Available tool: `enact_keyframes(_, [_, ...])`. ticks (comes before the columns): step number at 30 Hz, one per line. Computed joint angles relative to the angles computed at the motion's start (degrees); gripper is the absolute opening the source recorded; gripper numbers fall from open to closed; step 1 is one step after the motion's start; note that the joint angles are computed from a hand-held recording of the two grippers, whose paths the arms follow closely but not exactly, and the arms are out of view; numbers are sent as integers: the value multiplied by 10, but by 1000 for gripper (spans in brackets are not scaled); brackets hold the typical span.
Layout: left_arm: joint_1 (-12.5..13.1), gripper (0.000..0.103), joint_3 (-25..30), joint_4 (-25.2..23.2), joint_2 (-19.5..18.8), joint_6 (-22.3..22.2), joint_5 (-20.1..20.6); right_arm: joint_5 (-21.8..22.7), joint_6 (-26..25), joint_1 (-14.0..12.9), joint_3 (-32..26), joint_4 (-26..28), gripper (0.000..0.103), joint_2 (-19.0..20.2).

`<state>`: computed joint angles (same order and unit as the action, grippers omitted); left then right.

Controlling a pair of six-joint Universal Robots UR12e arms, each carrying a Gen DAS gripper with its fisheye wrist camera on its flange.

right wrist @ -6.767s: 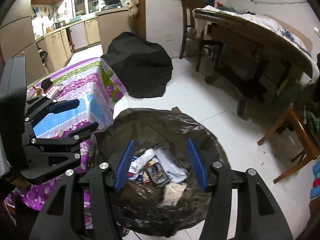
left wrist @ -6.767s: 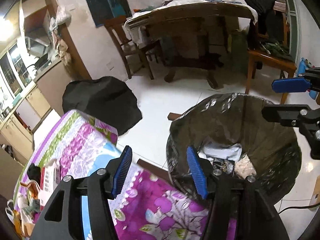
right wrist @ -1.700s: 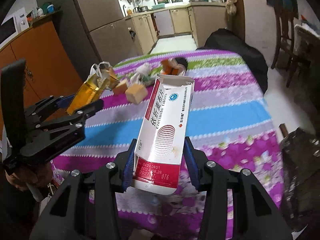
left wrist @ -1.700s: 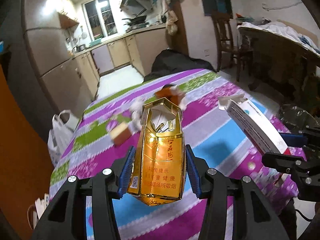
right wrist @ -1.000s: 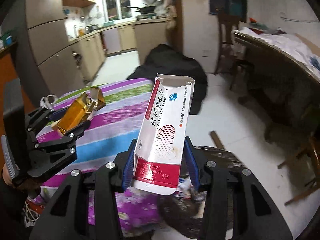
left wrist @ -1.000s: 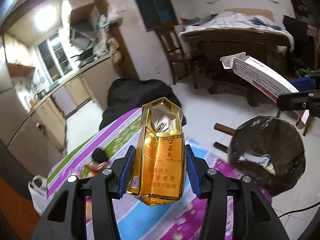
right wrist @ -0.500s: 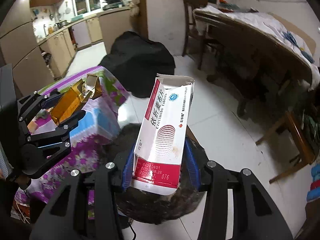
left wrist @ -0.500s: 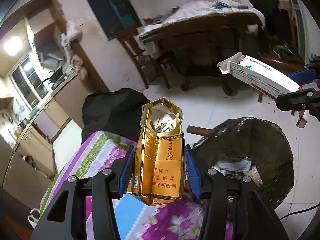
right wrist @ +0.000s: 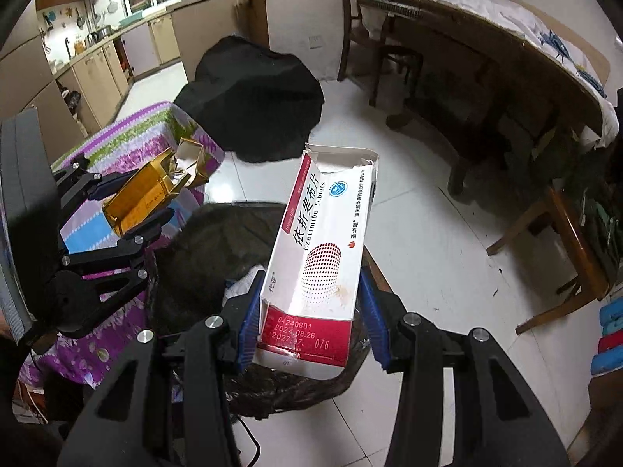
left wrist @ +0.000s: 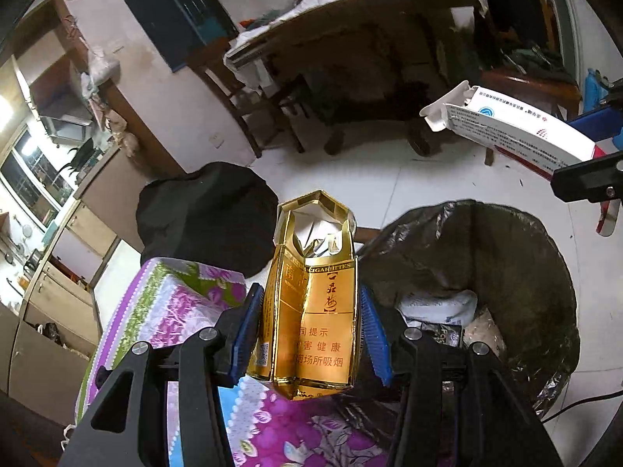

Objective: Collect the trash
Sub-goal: 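Carry the medicine box and cigarette pack in both tools over the trash bag, then open both tools to drop the box and pack into the trash bag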

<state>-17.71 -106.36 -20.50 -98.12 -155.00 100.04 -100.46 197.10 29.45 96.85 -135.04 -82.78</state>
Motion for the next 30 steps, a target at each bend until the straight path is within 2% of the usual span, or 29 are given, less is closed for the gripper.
enact_keyframes(5, [3,51,1,-25,-7,11,-16,14,2,-4,5,17,45,-1])
enact_keyframes(10, [14,51,9,-79,-13,14,-69,25,-4,-6,4,31,45,3])
enact_keyframes(17, [28,52,14,-122,-15,3,-122,34,-18,-5,-4,53,45,10])
enact_keyframes(20, [32,54,15,-133,-12,7,-143,43,-23,-5,-4,52,49,9])
enact_keyframes(21, [31,57,14,-134,-12,10,-142,45,-25,-6,-4,51,50,9])
enact_keyframes(23, [30,72,12,-127,-10,8,-131,46,-25,-6,-4,52,50,9])
enact_keyframes(30, [36,73,4,-110,-1,1,-128,41,-15,-7,0,50,51,6])
